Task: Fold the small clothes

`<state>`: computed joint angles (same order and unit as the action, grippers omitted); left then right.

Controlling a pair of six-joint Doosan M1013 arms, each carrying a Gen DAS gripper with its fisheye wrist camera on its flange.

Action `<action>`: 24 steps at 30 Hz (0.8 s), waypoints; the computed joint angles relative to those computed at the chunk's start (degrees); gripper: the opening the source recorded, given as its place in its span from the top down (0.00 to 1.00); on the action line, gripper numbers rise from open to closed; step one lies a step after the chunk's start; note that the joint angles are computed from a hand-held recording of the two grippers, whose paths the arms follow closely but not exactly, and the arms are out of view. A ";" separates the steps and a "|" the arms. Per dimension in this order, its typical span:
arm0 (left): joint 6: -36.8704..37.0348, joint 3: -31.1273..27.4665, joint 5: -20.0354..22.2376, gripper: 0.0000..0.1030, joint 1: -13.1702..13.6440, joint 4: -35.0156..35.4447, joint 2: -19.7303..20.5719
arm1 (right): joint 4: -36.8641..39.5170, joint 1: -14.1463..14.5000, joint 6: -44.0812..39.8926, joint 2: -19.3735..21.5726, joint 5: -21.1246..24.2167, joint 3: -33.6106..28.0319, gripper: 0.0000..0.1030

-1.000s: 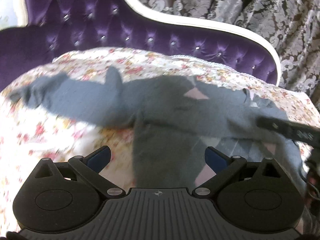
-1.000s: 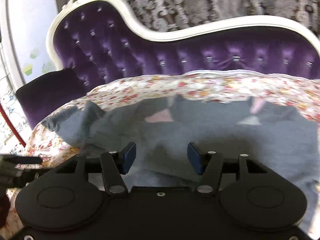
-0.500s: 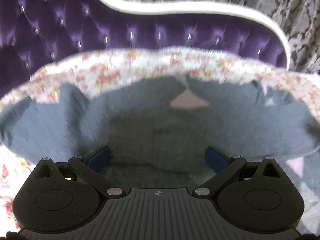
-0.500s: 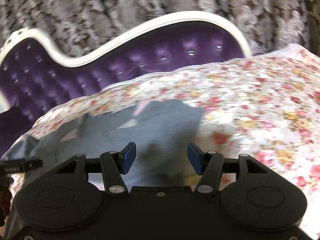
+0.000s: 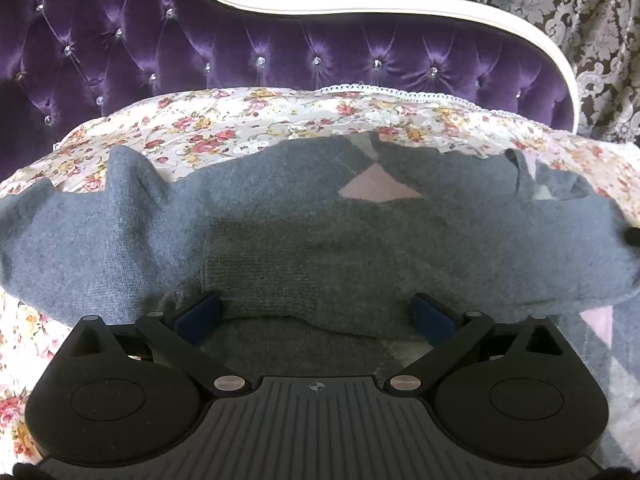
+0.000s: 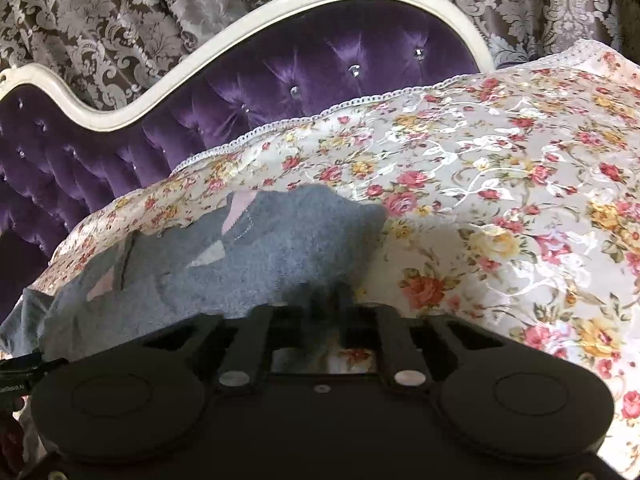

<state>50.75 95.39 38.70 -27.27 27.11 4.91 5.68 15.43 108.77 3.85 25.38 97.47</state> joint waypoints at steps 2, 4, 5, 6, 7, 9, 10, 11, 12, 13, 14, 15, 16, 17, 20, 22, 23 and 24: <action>0.55 0.39 -1.81 0.01 0.29 -1.55 -0.47 | -8.05 0.56 4.48 -0.20 0.78 -0.50 0.91; 0.36 0.60 -2.64 0.01 0.29 -1.76 -0.60 | -10.25 0.08 6.16 -0.06 2.03 -0.95 0.91; 0.29 0.45 -2.28 0.01 0.20 -1.58 -0.36 | -11.00 -0.11 6.90 0.15 3.15 -1.26 0.92; 0.41 0.22 -1.59 0.01 0.11 -1.40 0.01 | -12.88 -0.05 8.10 0.42 4.43 -1.56 0.96; 0.34 0.14 -1.04 0.01 -0.02 -0.70 0.32 | -14.80 0.14 9.28 0.63 5.38 -1.76 0.96; -0.49 0.54 -1.20 0.00 -0.47 2.04 0.44 | -12.97 -0.41 8.47 0.64 5.74 -1.54 0.96; -0.20 0.52 -1.17 0.00 -0.44 1.79 0.43 | -12.41 -0.72 9.66 0.07 4.49 -0.74 0.90; 0.38 0.37 -1.08 0.00 -0.27 0.93 0.47 | -11.24 -1.01 9.91 -0.66 2.82 0.12 0.86; 1.25 0.13 -0.95 0.00 -0.03 -0.13 0.56 | -10.37 -1.15 9.82 -1.51 1.16 1.05 0.84; 1.87 0.00 -0.86 0.00 0.14 -0.88 0.61 | -9.19 -1.14 8.62 -2.43 -0.20 1.94 0.84; 2.12 -0.02 -0.81 0.00 0.24 -1.33 0.59 | -8.51 -0.94 7.04 -3.20 -0.77 2.53 0.83; 2.20 -0.07 -0.81 0.00 0.33 -1.64 0.63 | -9.05 -0.44 6.36 -3.85 -1.04 2.95 0.82; 2.02 0.02 -0.80 0.00 0.29 -1.54 0.55 | -10.10 0.14 6.16 -4.62 -1.19 3.52 0.77; 1.85 0.09 -0.74 0.00 0.21 -1.28 0.54 | -9.44 0.56 4.58 -5.47 -1.46 4.28 0.70; 1.35 0.06 -0.46 0.00 0.03 -0.87 0.59 | -8.53 1.67 1.94 -6.46 -0.74 5.15 0.50; 1.42 -0.11 -0.30 0.00 0.06 -1.12 0.71 | -9.69 2.67 0.94 -6.35 0.34 5.17 0.50; 1.43 -0.17 -0.18 0.00 0.06 -1.23 0.73 | -11.65 3.30 1.52 -6.01 1.04 4.95 0.50; 1.47 -0.21 -0.08 0.00 0.08 -1.32 0.74 | -14.16 3.90 2.73 -5.55 1.65 4.62 0.50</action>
<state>52.21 95.19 38.61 -27.19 25.79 5.65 -8.47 19.33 111.50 -1.70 27.02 102.09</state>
